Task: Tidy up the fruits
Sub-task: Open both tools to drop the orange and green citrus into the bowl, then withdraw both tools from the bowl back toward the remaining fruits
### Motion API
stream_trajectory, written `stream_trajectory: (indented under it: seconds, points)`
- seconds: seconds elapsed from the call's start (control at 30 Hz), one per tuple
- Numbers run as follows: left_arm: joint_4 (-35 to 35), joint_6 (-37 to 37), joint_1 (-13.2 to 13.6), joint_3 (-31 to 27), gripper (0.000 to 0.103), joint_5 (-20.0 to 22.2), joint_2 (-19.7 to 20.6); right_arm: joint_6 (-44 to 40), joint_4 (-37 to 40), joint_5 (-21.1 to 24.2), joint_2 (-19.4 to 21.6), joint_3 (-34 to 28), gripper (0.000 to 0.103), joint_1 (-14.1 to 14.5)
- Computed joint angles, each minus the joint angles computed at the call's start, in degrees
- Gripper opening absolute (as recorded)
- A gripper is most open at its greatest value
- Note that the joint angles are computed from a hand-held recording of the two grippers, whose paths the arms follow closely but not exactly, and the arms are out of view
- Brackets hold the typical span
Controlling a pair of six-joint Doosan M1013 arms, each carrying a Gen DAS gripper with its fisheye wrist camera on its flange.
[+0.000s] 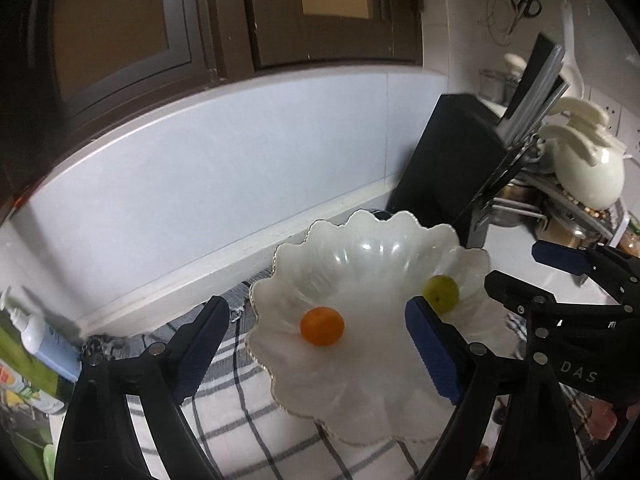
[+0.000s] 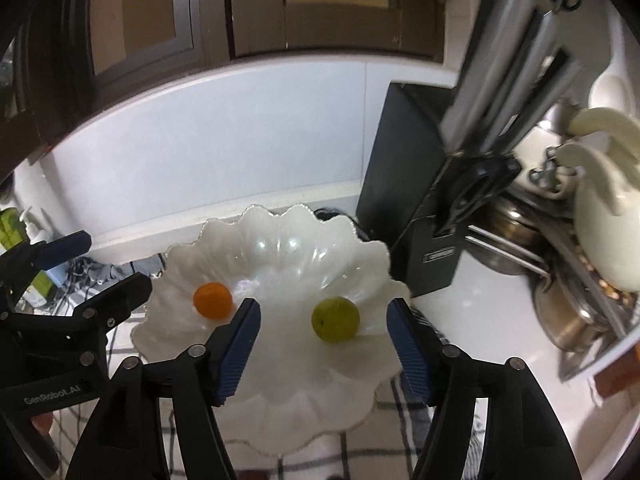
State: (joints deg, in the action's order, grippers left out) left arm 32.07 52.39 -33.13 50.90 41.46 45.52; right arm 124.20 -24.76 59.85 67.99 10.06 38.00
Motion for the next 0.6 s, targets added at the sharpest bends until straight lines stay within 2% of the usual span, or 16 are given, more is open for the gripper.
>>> stream_trajectory:
  seconds: [0.07, 0.23, 0.43, 0.6]
  points:
    - [0.99, -1.38, -0.19, 1.77, 0.09, -1.26, -1.15, 3.03, -2.39, -4.47, -4.14, 8.08, 0.068, 0.38]
    - [3.79, -3.82, -1.07, 6.65, 0.091, -4.34, -4.38, 10.01, -9.56, -10.6, -10.34, 19.62, 0.068, 1.56]
    - [7.4, -7.81, -2.07, 11.84, 0.091, -7.96, -7.86, 17.42, -16.63, -14.47, -15.1, 28.14, 0.068, 2.87]
    - [13.08, -12.78, -3.0, 15.62, 0.091, -9.51, -10.31, 25.01, -23.91, -16.04, -18.32, 34.12, 0.068, 4.14]
